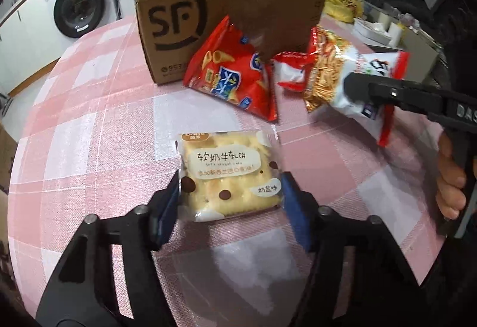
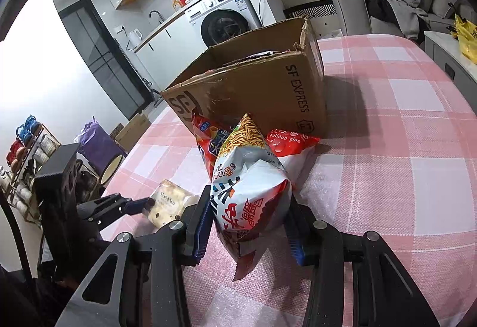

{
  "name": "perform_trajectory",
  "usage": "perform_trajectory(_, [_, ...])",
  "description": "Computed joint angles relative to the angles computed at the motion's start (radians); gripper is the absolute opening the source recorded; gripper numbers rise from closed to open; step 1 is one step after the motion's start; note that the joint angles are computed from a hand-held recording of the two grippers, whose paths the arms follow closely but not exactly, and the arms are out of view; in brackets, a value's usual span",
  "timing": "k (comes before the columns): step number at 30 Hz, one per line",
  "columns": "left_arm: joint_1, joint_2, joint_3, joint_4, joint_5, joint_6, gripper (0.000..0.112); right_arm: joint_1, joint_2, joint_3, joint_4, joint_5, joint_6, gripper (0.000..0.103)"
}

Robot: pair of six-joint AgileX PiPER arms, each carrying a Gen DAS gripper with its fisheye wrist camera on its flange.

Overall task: Organize snacks
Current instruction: 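Grip the yellow cracker pack with left tool while right tool holds the white bag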

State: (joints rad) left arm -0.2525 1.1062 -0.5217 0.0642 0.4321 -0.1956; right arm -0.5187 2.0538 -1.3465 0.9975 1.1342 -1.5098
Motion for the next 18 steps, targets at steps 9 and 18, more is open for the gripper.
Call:
perform_trajectory(9, [0.033,-0.098,0.002,-0.105,0.018,0.092,0.058,-0.019,-0.015,0.001,0.017,0.011,0.000,0.044])
perform_trajectory(18, [0.122,-0.170,-0.081,-0.194,0.087,0.183,0.058,-0.041,-0.062,0.021,0.051,0.051,-0.022,0.044])
